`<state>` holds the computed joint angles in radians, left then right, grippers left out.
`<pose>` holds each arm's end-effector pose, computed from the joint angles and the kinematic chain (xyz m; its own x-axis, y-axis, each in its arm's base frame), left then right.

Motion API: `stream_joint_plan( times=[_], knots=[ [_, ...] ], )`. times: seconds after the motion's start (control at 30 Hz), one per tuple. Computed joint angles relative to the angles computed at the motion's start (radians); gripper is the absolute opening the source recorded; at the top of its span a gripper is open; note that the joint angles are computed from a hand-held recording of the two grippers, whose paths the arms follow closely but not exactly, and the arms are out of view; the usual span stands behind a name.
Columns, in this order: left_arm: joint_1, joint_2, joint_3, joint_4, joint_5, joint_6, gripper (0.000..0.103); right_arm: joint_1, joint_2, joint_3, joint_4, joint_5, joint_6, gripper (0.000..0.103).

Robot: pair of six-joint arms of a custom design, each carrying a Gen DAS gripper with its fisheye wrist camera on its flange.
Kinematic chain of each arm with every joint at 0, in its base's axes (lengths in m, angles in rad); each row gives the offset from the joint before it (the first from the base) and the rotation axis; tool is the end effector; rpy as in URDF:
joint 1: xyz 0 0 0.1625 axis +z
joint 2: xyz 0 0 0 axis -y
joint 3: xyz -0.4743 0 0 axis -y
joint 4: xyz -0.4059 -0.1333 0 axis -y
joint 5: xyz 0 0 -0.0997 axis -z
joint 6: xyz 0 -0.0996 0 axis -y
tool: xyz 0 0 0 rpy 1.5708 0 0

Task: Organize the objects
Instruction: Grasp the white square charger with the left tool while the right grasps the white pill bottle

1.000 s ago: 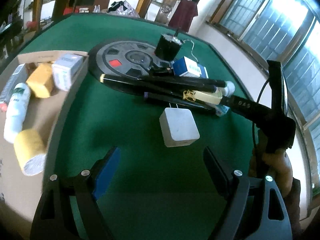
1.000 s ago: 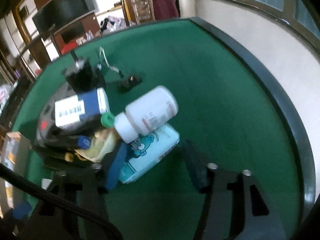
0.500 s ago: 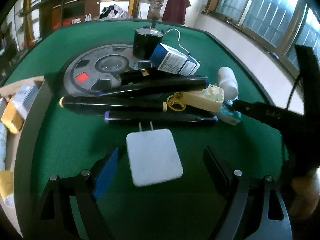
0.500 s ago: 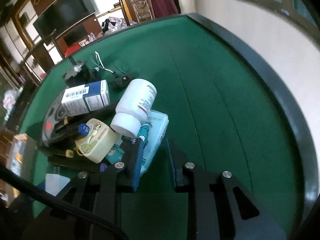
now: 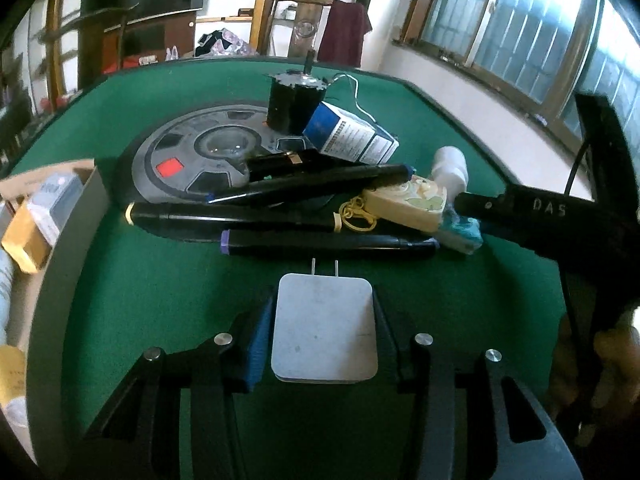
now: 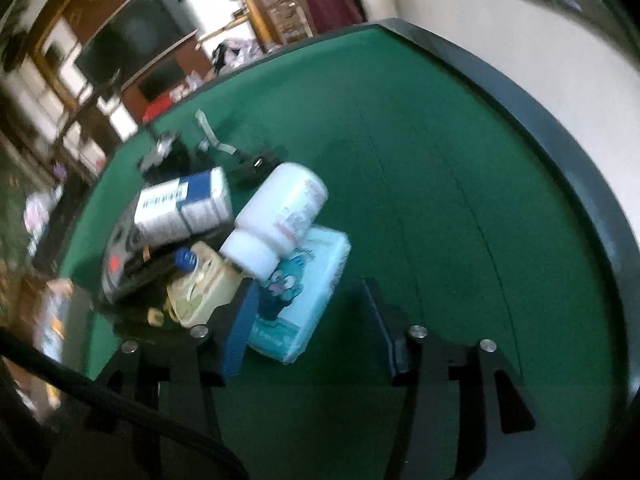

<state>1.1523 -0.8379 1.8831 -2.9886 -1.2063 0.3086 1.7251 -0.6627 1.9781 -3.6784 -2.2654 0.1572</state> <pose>-0.1090 -0.6604 0.1135 -0.7486 0.5073 -0.4269 0.6359 0.7315 -0.2460 0.1611 -0.5831 0.0788 -0.8359 0.4367 0.3325 0.0232 0.6334 -0.7735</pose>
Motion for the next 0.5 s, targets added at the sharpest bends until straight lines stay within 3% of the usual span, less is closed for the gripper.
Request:
stream_joint_plan(
  times=[0.13,0.2,0.33,0.5],
  knots=[
    [0.023,-0.013,-0.012,0.031,-0.067,-0.033,0.04,0.007,0.007,0.023,-0.171,-0.01,-0.015,0.054],
    [0.028,-0.018,-0.014,0.045,-0.089,-0.044,0.04,0.01,0.007,0.016,-0.19,-0.007,-0.029,0.059],
    [0.034,-0.02,-0.023,0.081,-0.125,-0.049,0.04,-0.007,-0.032,0.0,-0.083,0.036,0.061,0.059],
    [0.04,-0.03,-0.027,0.114,-0.172,-0.058,0.04,0.014,-0.019,-0.14,0.164,-0.059,0.049,0.059]
  ],
)
